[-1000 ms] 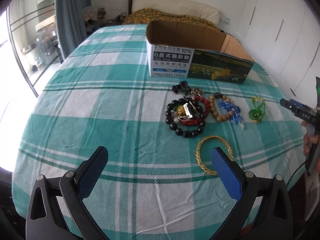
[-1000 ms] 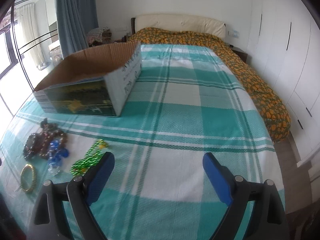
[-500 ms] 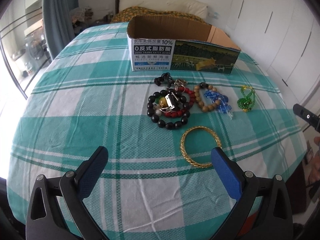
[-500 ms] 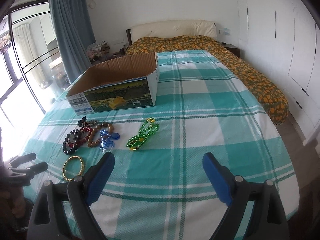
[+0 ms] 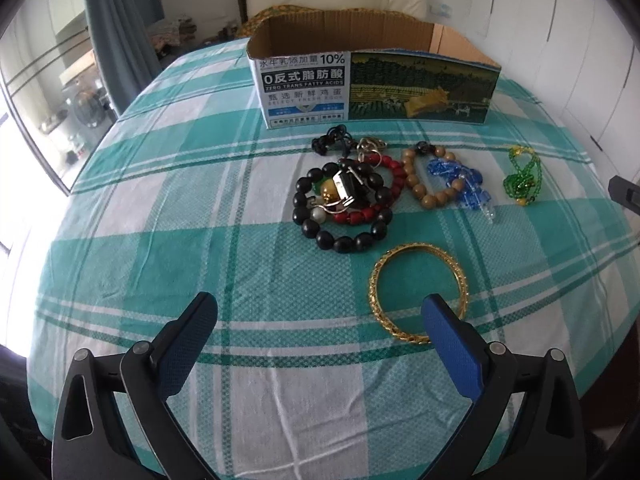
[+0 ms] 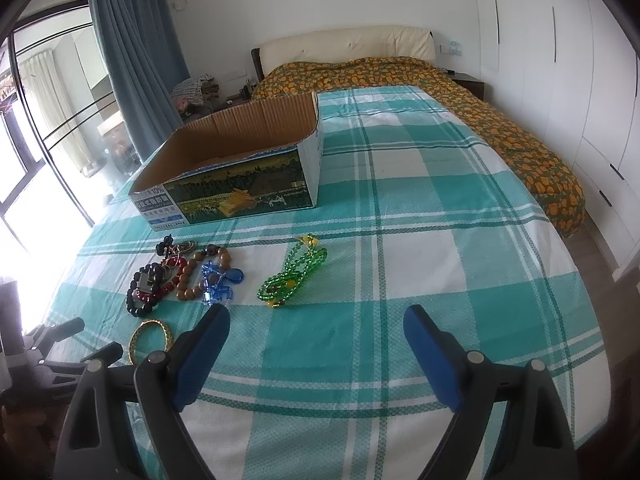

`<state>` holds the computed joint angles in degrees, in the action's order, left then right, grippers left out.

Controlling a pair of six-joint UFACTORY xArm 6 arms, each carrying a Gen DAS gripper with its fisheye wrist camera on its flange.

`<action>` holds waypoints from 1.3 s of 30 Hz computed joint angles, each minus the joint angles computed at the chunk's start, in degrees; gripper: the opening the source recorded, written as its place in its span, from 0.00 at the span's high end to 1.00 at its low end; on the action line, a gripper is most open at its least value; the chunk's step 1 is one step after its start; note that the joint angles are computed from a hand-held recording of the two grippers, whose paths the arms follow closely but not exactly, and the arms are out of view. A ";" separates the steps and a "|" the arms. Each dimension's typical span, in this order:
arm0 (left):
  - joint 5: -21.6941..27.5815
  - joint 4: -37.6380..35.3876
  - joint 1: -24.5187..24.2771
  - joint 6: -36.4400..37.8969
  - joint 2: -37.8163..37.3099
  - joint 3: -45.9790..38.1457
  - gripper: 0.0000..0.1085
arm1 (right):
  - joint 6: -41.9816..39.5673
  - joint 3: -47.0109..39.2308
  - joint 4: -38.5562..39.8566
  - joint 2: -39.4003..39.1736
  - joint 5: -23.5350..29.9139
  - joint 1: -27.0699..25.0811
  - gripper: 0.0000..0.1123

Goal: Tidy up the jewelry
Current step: 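Grasp the gold bangle with the left tool while the right tool grasps the green bead necklace, then carry the bangle and necklace into the cardboard box and open both tools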

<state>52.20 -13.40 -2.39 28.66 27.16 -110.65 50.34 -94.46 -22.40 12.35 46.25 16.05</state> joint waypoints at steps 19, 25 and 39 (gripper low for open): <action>1.67 0.32 -0.82 -2.28 0.53 0.86 0.27 | -3.89 -20.67 6.54 20.00 3.28 -1.46 0.48; 0.81 -2.39 -1.08 0.35 -2.28 4.40 0.92 | -3.93 -22.20 2.82 20.92 4.06 -0.64 0.87; 13.04 -15.98 4.54 0.12 1.17 -8.16 0.97 | -8.04 -7.66 8.15 5.41 -5.06 -0.21 0.93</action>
